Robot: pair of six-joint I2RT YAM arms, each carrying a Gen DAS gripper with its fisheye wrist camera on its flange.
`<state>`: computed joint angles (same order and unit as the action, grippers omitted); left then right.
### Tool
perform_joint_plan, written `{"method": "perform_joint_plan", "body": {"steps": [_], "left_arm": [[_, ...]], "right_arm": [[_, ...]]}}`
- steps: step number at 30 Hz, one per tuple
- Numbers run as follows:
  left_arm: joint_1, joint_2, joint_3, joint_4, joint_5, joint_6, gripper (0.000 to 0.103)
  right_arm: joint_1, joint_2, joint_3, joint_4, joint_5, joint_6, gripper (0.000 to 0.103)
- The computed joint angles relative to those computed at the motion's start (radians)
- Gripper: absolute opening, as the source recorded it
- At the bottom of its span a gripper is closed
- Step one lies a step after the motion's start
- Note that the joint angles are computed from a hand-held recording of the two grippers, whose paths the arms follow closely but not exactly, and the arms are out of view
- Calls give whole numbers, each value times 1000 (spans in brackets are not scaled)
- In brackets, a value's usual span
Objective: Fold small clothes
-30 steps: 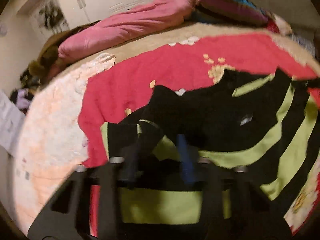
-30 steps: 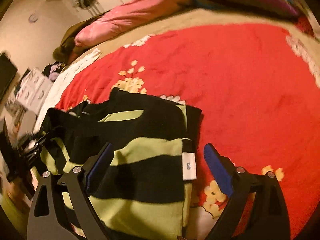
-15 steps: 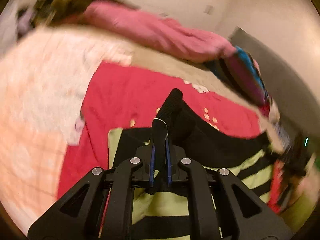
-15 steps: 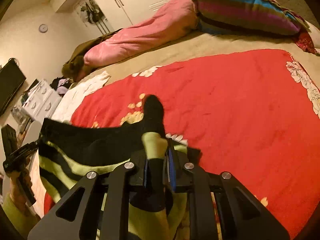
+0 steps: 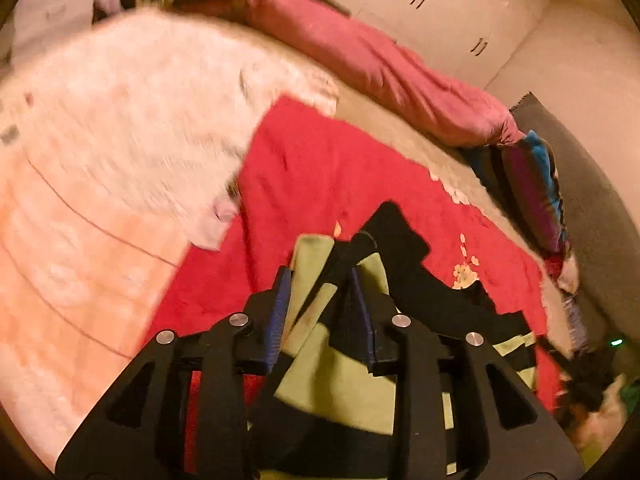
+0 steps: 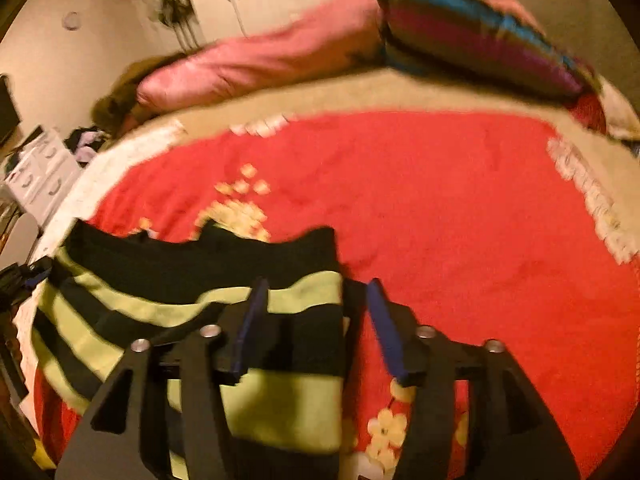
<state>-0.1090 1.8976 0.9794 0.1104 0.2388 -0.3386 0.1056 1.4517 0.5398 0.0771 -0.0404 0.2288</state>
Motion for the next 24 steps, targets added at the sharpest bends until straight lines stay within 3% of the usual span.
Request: {"method": "perform_joint_plan", "body": {"steps": [2,6,7,8,9,11,12,14,16,21,24], "left_arm": [[-33,-72,-74,25,-57,48,27],[-76,-97,-150,20,-162,67,52],[-72,-99,-169,26,-166,66,58],[-72,-94,-181,26,-166,53,71],[-74,-84,-184,25,-161,43,74],[-85,-63,-186,20,-179,51,71],[-83,-54,-184,17,-174,56,45],[-54,-54,-217,61,-124,59,13],[-2,-68,-252,105,-92,11,13],[74,-69,-315,199,-37,-29,17],[9,-187,-385,231,-161,5,22]], "right_arm": [[55,-120,-60,-18,27,-20,60],[164,-227,-133,-58,40,-25,65],[202,-239,-149,-66,53,-23,65],[235,-247,-160,-71,75,-13,66],[268,-242,-170,-70,94,-8,69],[308,-209,-182,-62,115,24,70],[314,-195,-189,-64,115,49,70],[299,-134,-197,-50,127,80,70],[280,-72,-194,-56,166,92,69],[241,-63,-231,-25,139,114,72],[214,-127,-250,-49,105,141,72]]}}
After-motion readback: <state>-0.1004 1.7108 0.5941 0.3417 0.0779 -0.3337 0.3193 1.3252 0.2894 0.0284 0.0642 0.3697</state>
